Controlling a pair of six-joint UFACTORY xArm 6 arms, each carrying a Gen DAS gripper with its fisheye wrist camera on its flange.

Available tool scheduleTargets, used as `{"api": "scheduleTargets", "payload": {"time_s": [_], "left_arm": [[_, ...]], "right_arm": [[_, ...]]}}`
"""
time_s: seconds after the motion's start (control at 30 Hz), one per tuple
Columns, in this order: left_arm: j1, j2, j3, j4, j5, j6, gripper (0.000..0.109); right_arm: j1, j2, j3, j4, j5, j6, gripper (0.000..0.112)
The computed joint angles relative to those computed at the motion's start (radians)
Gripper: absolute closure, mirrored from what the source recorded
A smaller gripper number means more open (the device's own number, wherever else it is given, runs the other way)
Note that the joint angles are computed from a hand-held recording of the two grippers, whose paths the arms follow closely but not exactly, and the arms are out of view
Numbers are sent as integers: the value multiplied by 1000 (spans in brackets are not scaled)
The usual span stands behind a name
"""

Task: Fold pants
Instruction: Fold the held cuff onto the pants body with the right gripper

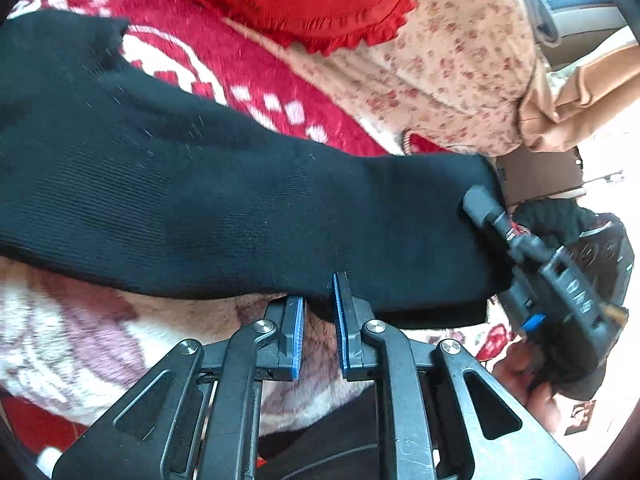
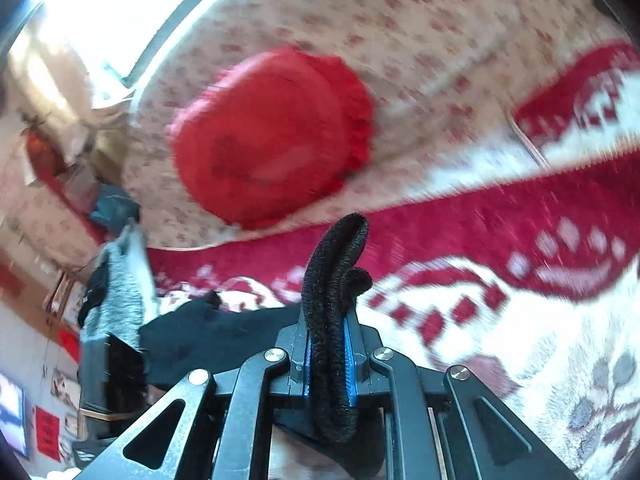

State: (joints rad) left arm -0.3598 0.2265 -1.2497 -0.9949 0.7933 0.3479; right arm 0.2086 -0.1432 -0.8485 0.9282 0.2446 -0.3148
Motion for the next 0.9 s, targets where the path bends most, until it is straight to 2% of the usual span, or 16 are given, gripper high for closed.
{"api": "scheduleTargets", "payload": {"time_s": [0.1, 0.2, 0.43, 0.5, 0.53, 0.57, 0.6, 0.63, 0.7, 0.77, 0.83, 0.9], "left_arm": [[55, -62, 34, -4, 30, 55, 96], [112, -126, 83, 45, 1, 83, 96], [254, -136, 122, 155, -105, 32, 94], [287, -103, 99, 170, -99, 11, 76], [296, -92, 95, 160, -99, 6, 65], [303, -82, 91, 151, -105, -2, 62], [311, -70, 83, 156, -107, -9, 62], [315, -65, 78, 166, -106, -11, 62], [313, -58, 69, 179, -112, -4, 60], [302, -52, 60, 164, -117, 9, 44], [291, -42, 47, 136, -110, 41, 39], [265, -19, 19, 189, -111, 44, 38]], "right_arm": [[50, 11, -65, -49, 0, 16, 101], [105, 65, -162, -75, 10, 12, 101], [217, 353, -474, -42, 127, -31, 101], [239, 475, -582, -49, 176, 9, 99], [240, 526, -626, -16, 204, 9, 93], [239, 579, -673, 40, 240, -1, 90], [230, 631, -721, 91, 297, -9, 83], [219, 656, -746, 121, 341, -6, 82], [210, 623, -709, 215, 331, -66, 81], [202, 544, -637, 240, 295, -132, 81], [206, 451, -536, 145, 200, -99, 81], [209, 377, -442, 27, 143, -44, 81]]}}
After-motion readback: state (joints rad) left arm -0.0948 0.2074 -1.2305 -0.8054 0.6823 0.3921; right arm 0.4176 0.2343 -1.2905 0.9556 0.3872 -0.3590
